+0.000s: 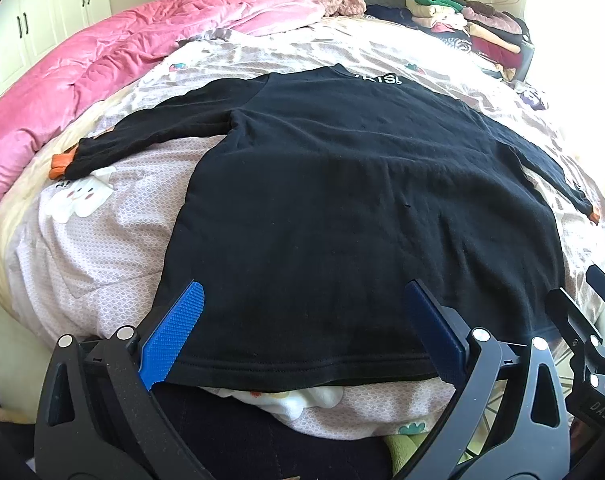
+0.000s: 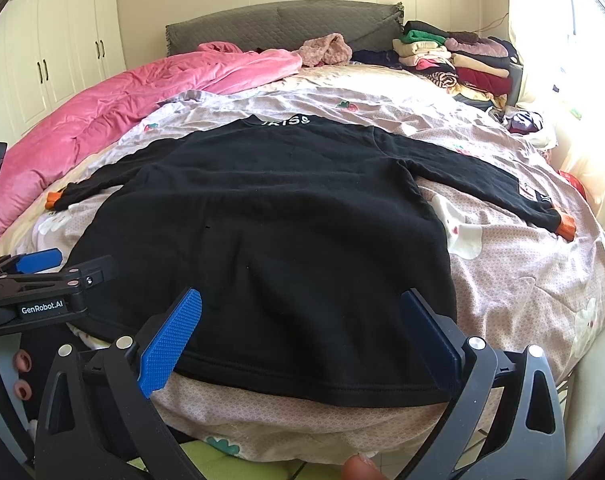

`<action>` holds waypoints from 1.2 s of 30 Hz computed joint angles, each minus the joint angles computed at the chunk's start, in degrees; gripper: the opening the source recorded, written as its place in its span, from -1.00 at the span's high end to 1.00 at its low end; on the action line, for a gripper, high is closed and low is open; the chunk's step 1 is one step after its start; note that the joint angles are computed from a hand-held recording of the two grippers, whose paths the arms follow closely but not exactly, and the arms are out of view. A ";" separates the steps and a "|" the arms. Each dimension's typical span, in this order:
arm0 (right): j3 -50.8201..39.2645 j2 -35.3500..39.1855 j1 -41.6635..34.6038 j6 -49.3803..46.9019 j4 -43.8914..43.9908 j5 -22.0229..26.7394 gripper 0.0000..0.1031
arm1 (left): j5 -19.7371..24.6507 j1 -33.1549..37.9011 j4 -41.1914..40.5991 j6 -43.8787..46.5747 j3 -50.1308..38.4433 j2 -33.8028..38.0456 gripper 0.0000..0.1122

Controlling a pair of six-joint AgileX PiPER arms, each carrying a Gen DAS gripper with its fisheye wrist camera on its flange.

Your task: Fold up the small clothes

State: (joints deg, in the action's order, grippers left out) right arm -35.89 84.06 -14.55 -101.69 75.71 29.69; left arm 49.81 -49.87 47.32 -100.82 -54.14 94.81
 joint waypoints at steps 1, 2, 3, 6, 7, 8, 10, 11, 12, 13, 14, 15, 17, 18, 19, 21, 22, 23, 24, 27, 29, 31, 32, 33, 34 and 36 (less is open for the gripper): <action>0.08 0.06 0.00 -0.21 0.16 -0.02 -0.92 | 0.09 -0.11 0.04 -0.06 -0.01 0.00 -0.67; 0.06 0.08 0.02 -0.33 0.22 -0.02 -0.92 | 0.11 -0.15 0.05 -0.05 0.07 -0.15 -0.67; 0.10 0.15 0.07 -0.54 0.38 -0.03 -0.92 | 0.17 -0.14 0.10 -0.03 0.03 -0.22 -0.67; 0.15 0.13 0.28 -0.39 0.43 -0.22 -0.92 | 0.47 -0.22 0.31 -0.14 0.09 -0.25 -0.67; 0.16 0.10 0.23 -0.30 0.40 -0.19 -0.92 | 0.65 -0.34 0.35 -0.22 0.16 -0.39 -0.67; 0.29 0.09 0.23 -0.42 0.58 -0.20 -0.92 | 0.62 -0.39 0.38 -0.35 0.23 -0.41 -0.67; 0.39 0.17 0.30 -0.44 0.73 -0.23 -0.92 | 0.46 -0.42 0.54 -0.62 0.36 -0.49 -0.67; 0.38 0.18 0.28 -0.60 0.81 -0.20 -0.92 | 0.39 -0.42 0.56 -0.72 0.45 -0.55 -0.67; 0.66 0.13 0.36 -1.26 1.49 -0.34 -0.92 | 0.39 -0.41 0.60 -0.72 0.54 -0.60 -0.67; 0.42 0.25 0.20 -1.05 1.25 -0.20 -0.92 | 0.38 -0.37 0.54 -0.63 0.55 -0.64 -0.67; 0.48 0.18 0.17 -1.10 1.35 -0.16 -0.92 | 0.19 -0.31 0.59 -0.66 0.65 -0.74 -0.67; 0.48 0.19 0.18 -1.01 1.21 -0.19 -0.92 | 0.07 -0.24 0.68 -0.69 0.77 -0.82 -0.67; 0.59 0.25 0.04 -1.21 1.42 0.02 -0.92 | 0.10 -0.16 0.88 -0.82 0.93 -0.86 -0.67; 0.21 0.38 -0.10 -0.50 0.68 0.32 -0.92 | 0.19 -0.25 0.93 -0.95 0.92 -0.79 -0.67; 0.02 0.43 -0.15 -0.02 0.25 0.44 -0.92 | 0.16 -0.25 1.01 -1.06 0.93 -0.79 -0.67; -0.09 0.39 -0.22 0.18 0.14 0.54 -0.92 | 0.29 -0.36 1.14 -1.19 0.91 -0.76 -0.67; -0.02 0.32 -0.18 -0.01 0.38 0.50 -0.92 | 0.25 -0.34 1.17 -1.19 0.95 -0.80 -0.67; -0.08 0.30 -0.19 0.10 0.32 0.54 -0.92 | 0.15 -0.21 1.16 -1.10 1.03 -0.87 -0.67; -0.10 0.29 -0.18 0.36 0.13 0.54 -0.92 | 0.23 -0.29 1.04 -1.07 0.92 -0.84 -0.67; -0.12 0.27 -0.17 0.55 -0.06 0.54 -0.92 | 0.49 -0.39 1.23 -1.10 0.78 -0.62 -0.67; -0.19 0.20 -0.27 0.87 -0.15 0.71 -0.92 | 0.43 -0.38 1.28 -1.13 0.73 -0.60 -0.67; -0.46 0.33 -0.56 1.16 -0.45 1.42 -0.92 | 0.55 -0.29 1.33 -1.02 0.64 -0.49 -0.67; -0.59 0.44 -0.80 1.16 -0.40 1.92 -0.92 | 0.48 -0.11 1.24 -0.93 0.54 -0.45 -0.67; -0.73 0.57 -0.92 1.23 -0.38 2.33 -0.92 | 0.21 0.03 1.10 -0.61 0.29 -0.35 -0.67; -0.95 0.72 -0.84 1.54 -0.70 2.48 -0.92 | 0.00 0.26 0.91 -0.19 0.08 -0.32 -0.67; -1.05 0.82 -0.81 1.32 -0.16 2.44 -0.92 | -0.21 0.57 0.97 0.36 -0.06 -0.32 -0.67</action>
